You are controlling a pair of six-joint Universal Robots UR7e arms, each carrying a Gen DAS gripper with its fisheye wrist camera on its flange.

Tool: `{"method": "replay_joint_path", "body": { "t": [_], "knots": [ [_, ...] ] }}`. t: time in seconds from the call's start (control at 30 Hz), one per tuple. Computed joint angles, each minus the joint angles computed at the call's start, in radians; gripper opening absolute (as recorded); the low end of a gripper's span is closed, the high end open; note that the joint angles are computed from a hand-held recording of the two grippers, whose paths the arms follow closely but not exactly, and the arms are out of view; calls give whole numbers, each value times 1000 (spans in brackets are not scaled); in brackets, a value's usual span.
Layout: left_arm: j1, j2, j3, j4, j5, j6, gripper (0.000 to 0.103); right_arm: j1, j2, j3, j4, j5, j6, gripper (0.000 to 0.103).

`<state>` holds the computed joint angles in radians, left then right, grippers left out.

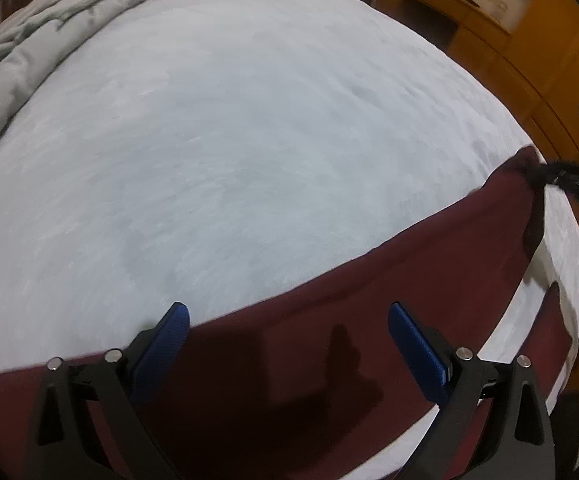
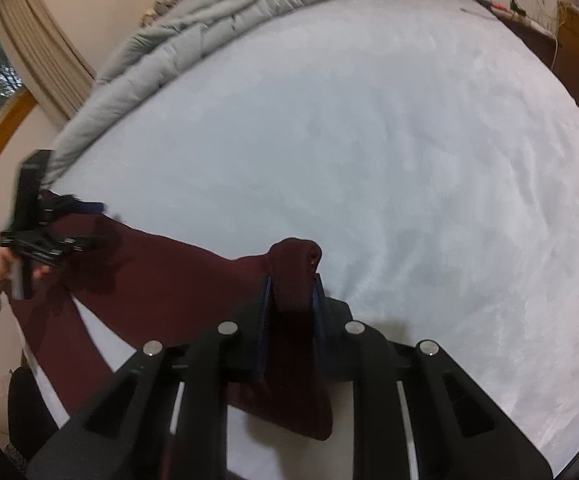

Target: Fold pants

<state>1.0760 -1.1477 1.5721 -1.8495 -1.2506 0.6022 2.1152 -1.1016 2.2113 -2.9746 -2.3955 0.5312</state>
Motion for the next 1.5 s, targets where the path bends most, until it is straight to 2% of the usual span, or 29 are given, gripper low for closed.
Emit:
{"method": "replay_joint_path", "body": {
  "t": [0.1, 0.17, 0.27, 0.4, 0.47, 0.5, 0.53, 0.57, 0.6, 0.67, 0.8, 0.9, 0.97, 1.1, 1.17, 1.27, 1.33, 1.37, 1.43, 1.47, 1.5],
  "knots": [
    [7, 35, -36, 54, -17, 36, 99, 17, -16, 8, -37, 5, -28, 15],
    [3, 52, -43, 71, -3, 76, 99, 25, -31, 24, -72, 7, -44, 14],
    [-7, 68, -33, 45, 19, 140, 99, 40, -28, 11, -98, 16, -73, 14],
    [0, 104, -86, 122, -11, 131, 99, 59, -43, 30, -119, 14, -76, 14],
    [6, 116, -106, 157, -2, 123, 97, 62, -42, 34, -124, 12, -74, 14],
    [8, 121, -114, 177, -2, 117, 88, 63, -40, 35, -128, 9, -73, 14],
    [12, 133, -134, 224, -6, 107, 58, 63, -37, 34, -133, 7, -72, 14],
    [13, 140, -144, 248, -7, 93, 35, 68, -34, 30, -133, 4, -69, 13],
    [15, 142, -149, 263, -9, 77, 31, 73, -31, 29, -133, -6, -62, 12],
    [13, 122, -125, 232, -10, 88, 17, 79, -28, 33, -142, -14, -50, 12],
    [-2, 25, -50, 111, -51, 95, 11, 113, -19, 48, -140, -53, -2, 11],
    [-45, -121, 72, -15, -30, 111, 11, 169, -4, 66, -175, -93, 38, 11],
    [-75, -221, 152, -67, -19, 138, 11, 209, 7, 68, -155, -131, 71, 11],
    [-129, -409, 303, -83, 9, 129, 11, 304, 34, 80, -72, -182, 206, 11],
    [-147, -509, 376, -64, 24, 129, 11, 354, 49, 89, 12, -195, 315, 11],
    [-161, -628, 483, -62, 44, 163, 11, 405, 84, 102, 162, -157, 511, 12],
    [-148, -675, 518, -42, 59, 191, 11, 417, 110, 114, 199, -104, 591, 14],
    [-145, -705, 553, -34, 85, 202, 11, 424, 126, 120, 202, -81, 620, 17],
    [-126, -749, 613, -54, 120, 246, 11, 440, 155, 110, 268, -33, 707, 32],
    [-110, -759, 628, -74, 131, 277, 12, 447, 166, 100, 306, -18, 747, 49],
    [-104, -777, 653, -94, 141, 295, 12, 460, 178, 90, 333, -14, 785, 51]
  ]
}}
